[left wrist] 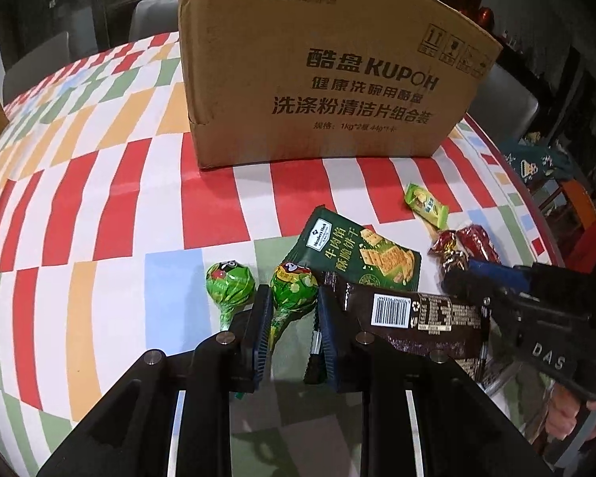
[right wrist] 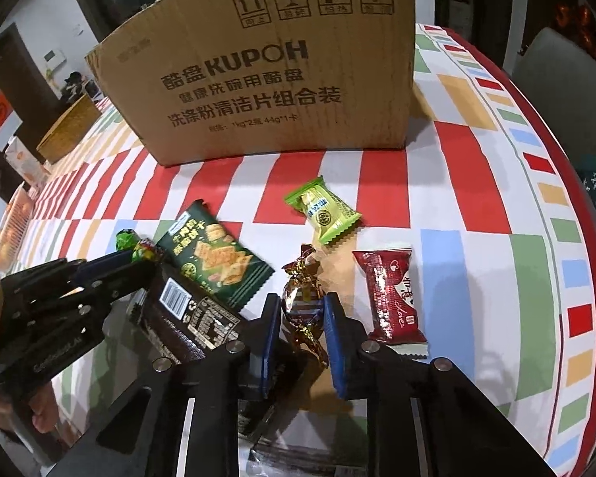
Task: Organize snacks
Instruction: 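Carry the lollipop and gold candy toward the cardboard box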
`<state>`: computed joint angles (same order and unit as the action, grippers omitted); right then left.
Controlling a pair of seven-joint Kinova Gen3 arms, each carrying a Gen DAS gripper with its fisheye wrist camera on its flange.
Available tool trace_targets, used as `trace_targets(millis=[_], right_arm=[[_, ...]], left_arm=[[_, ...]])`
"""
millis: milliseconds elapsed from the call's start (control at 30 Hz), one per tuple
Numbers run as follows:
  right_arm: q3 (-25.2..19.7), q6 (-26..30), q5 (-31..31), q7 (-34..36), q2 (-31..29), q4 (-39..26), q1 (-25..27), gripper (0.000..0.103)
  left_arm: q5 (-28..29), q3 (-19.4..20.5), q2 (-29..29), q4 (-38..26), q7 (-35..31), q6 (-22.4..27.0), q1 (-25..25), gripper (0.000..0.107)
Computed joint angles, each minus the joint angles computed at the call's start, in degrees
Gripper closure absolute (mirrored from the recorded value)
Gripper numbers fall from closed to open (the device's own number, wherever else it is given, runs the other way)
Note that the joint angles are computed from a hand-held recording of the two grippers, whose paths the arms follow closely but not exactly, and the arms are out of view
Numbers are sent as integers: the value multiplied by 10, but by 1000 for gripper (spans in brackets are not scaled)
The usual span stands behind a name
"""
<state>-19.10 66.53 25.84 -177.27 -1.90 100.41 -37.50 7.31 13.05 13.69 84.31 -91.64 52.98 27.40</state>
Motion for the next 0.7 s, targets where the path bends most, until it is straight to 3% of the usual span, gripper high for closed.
trace_targets(millis=[367, 700], right_arm=[[-9, 20, 23, -10, -3, -11, -10, 81], [-29, 48, 63, -17, -17, -34, -22, 81]], left_arm=[[-13, -1, -21, 17, 14, -20, 7, 84], [-12, 4, -75, 28, 25, -32, 0, 84]])
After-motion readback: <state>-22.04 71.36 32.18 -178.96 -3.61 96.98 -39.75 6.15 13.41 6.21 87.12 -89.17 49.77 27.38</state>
